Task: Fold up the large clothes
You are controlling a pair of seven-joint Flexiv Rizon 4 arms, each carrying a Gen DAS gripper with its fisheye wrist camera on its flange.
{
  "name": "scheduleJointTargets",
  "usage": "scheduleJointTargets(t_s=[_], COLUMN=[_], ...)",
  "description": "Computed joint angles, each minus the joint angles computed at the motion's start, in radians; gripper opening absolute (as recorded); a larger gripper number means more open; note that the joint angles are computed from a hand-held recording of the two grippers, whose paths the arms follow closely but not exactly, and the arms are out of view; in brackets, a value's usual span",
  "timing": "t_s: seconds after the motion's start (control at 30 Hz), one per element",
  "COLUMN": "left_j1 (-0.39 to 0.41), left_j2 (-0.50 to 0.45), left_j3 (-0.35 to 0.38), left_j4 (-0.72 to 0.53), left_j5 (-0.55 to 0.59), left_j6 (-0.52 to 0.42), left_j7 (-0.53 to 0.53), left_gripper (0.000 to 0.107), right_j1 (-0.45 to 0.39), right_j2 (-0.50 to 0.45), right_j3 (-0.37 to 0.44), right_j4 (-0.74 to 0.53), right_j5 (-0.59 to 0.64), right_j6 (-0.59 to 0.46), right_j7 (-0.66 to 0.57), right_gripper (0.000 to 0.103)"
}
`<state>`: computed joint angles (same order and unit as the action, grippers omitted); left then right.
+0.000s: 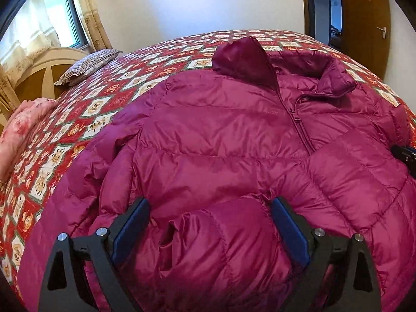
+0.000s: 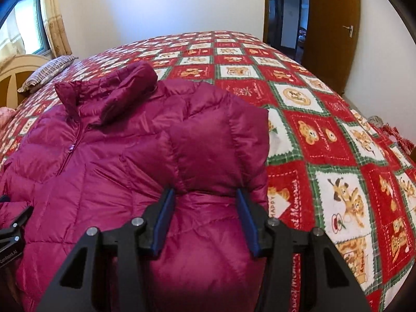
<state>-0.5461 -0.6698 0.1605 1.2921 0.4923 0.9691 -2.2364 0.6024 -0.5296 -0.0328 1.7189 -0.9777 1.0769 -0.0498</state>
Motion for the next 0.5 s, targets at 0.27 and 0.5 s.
scheduleJointTargets(t_s=[0.27,0.5], left_j1=[-0.013,-0.028], left_j2=[0.056,0.105], left_j3=[0.009,-0.006], left_j4=[0.03,0.101], left_j5=[0.015,0.101], left_j6=[-0.011,0.062], left_j7=[-0.029,-0.062], left_gripper=[0.095,0.095], right_j1=[0.009,0.0], right_j2=[0.038,0.119], right_j3=[0.001,0.065], right_j4=[0.009,0.084], right_j5=[-0.004,-0.137], right_j6=[-0.035,0.019], right_j7=[-0.005,0.081], right_gripper=[0.051,0.062])
